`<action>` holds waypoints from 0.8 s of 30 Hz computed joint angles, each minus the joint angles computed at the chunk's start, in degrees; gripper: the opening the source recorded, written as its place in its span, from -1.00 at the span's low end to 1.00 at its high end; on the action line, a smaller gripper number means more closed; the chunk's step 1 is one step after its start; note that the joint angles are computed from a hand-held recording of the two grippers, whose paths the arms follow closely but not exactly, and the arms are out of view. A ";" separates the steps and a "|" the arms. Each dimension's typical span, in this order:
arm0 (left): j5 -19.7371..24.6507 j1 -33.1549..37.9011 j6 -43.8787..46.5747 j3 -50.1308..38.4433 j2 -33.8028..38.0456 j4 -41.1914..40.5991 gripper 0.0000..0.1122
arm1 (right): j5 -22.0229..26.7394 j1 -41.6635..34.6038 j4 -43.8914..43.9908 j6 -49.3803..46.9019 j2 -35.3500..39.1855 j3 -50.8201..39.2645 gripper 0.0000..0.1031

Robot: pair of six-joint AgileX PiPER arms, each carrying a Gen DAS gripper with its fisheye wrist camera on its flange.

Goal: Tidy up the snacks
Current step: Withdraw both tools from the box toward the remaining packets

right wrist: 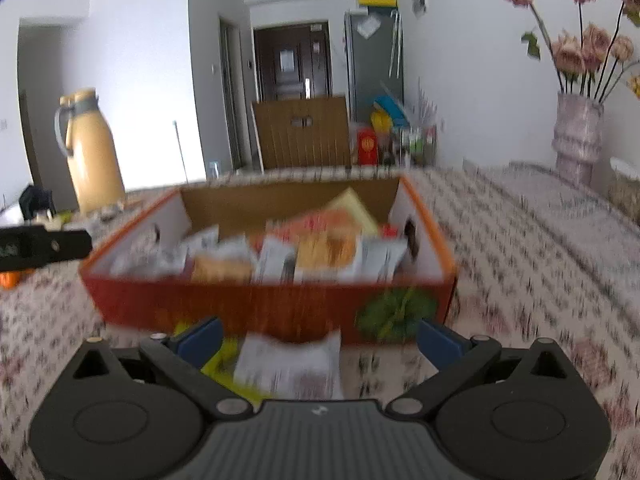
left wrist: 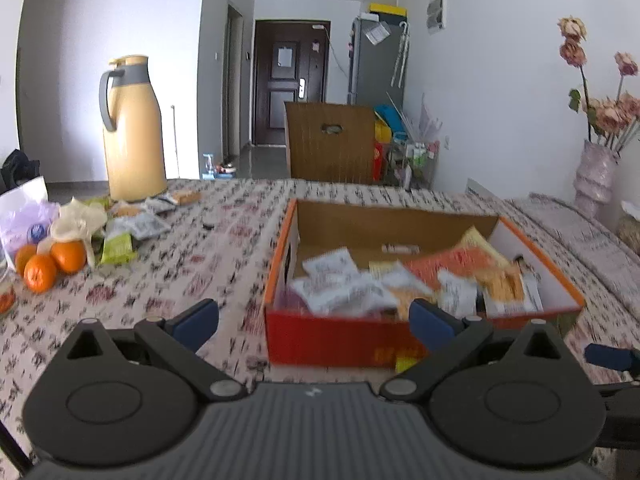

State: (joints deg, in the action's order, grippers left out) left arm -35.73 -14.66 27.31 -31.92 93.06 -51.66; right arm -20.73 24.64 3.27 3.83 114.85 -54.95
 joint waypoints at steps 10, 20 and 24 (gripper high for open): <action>-0.13 0.89 -7.98 8.76 -2.74 5.15 0.84 | -0.12 4.48 4.89 -1.65 -0.31 4.68 1.00; 0.59 3.37 -12.58 12.89 -3.38 8.66 0.84 | 0.35 8.77 13.99 -8.64 -0.34 6.16 1.00; 0.68 3.41 -13.66 13.43 -2.76 9.54 0.84 | -1.63 9.99 16.32 -11.27 -0.72 8.11 0.85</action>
